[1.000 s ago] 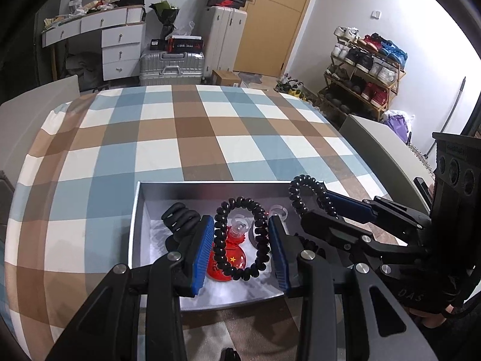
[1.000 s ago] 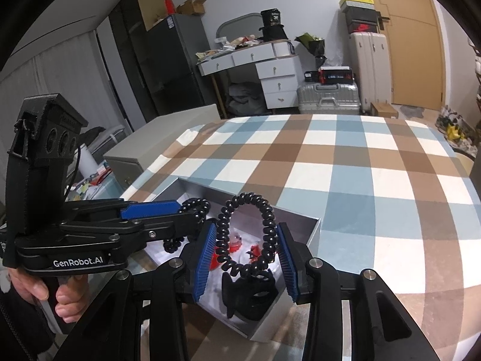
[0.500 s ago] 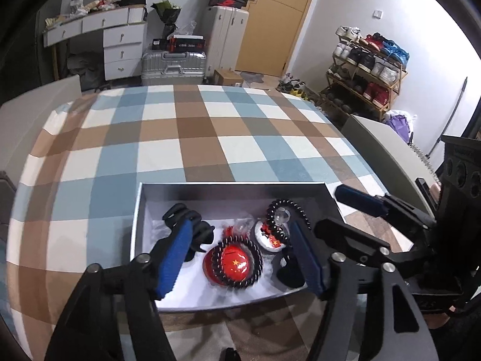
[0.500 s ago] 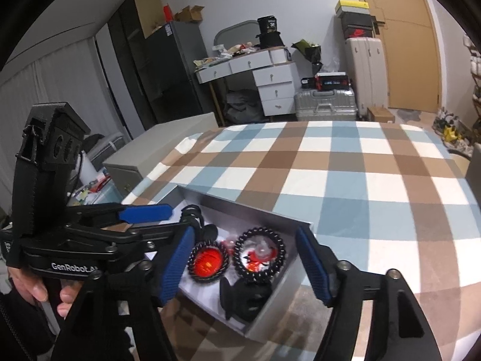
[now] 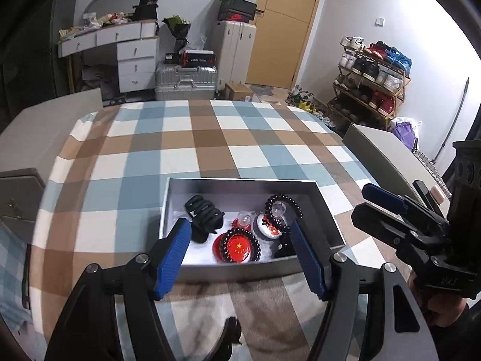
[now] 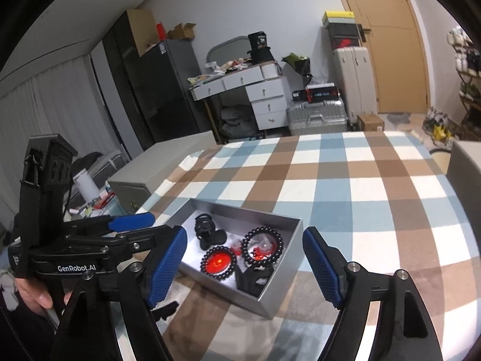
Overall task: Organize jewelry
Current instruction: 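Lift both tools out of the box toward the black combs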
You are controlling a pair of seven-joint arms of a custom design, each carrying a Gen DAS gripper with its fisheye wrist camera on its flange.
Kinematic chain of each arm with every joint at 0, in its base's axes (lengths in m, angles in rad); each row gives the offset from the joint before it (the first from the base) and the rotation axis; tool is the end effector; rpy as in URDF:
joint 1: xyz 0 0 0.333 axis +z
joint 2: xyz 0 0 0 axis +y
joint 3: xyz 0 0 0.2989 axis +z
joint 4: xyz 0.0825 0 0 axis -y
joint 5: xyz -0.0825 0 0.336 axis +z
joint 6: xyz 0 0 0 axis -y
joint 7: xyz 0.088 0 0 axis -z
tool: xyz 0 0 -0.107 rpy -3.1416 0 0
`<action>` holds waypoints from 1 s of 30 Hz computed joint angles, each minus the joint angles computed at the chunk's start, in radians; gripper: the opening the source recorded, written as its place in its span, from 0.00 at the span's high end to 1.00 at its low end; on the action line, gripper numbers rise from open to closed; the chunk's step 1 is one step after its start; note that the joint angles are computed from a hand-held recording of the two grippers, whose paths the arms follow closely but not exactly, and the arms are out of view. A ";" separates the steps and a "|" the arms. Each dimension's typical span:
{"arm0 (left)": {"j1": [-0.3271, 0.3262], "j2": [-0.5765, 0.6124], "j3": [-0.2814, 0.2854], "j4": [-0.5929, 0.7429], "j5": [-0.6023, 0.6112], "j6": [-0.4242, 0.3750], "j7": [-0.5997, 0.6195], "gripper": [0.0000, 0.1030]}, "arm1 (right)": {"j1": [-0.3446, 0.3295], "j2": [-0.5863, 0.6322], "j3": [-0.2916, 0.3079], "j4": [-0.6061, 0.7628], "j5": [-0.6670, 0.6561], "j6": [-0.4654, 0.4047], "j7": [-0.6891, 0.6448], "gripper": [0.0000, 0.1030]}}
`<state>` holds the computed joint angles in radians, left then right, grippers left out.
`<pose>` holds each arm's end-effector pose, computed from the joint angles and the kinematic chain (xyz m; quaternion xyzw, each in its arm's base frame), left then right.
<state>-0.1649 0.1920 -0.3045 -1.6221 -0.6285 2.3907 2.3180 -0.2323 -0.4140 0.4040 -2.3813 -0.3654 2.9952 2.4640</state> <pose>0.5534 -0.2672 0.5749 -0.3220 0.8589 -0.3963 0.0398 0.4267 0.1268 0.5815 -0.5060 0.7093 -0.2924 0.3941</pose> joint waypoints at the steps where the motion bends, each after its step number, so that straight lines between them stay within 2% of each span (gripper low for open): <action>1: 0.004 -0.012 -0.001 -0.013 -0.011 0.006 0.012 0.37 | 0.003 -0.006 0.002 0.000 0.000 -0.001 0.001 0.22; 5: 0.010 -0.060 0.011 -0.058 -0.042 0.011 0.030 0.37 | 0.050 -0.019 -0.014 -0.001 0.036 0.002 -0.020 0.18; 6: 0.012 -0.080 0.016 -0.079 -0.060 0.020 0.042 0.34 | 0.053 -0.023 -0.011 -0.001 0.040 0.001 -0.023 0.17; 8: 0.004 -0.110 0.027 -0.115 -0.073 0.050 0.055 0.23 | 0.051 -0.039 0.009 0.000 0.036 -0.011 -0.026 0.17; 10: -0.002 -0.139 0.040 -0.152 -0.098 0.085 0.080 0.22 | 0.018 -0.065 0.048 -0.009 0.020 -0.006 0.001 0.16; 14: -0.018 -0.184 0.068 -0.211 -0.099 0.135 0.086 0.21 | 0.051 -0.081 0.052 -0.015 0.047 -0.023 -0.011 0.16; 16: -0.027 -0.202 0.079 -0.246 -0.111 0.179 0.090 0.19 | 0.071 -0.080 0.053 -0.013 0.053 -0.041 -0.024 0.16; 18: -0.041 -0.237 0.086 -0.316 -0.164 0.275 0.135 0.17 | 0.084 -0.076 0.061 -0.018 0.051 -0.042 -0.025 0.16; 21: -0.063 -0.272 0.106 -0.393 -0.171 0.348 0.163 0.05 | 0.114 -0.058 0.055 -0.026 0.055 -0.047 -0.043 0.16; 23: -0.074 -0.284 0.121 -0.435 -0.165 0.383 0.160 0.03 | 0.166 -0.024 0.031 -0.026 0.073 -0.063 -0.073 0.16; 27: -0.073 -0.294 0.145 -0.483 -0.094 0.401 0.107 0.03 | 0.269 0.041 -0.023 -0.020 0.106 -0.090 -0.125 0.16; 30: -0.062 -0.293 0.166 -0.495 -0.067 0.381 0.061 0.03 | 0.341 0.086 -0.060 -0.010 0.126 -0.111 -0.169 0.17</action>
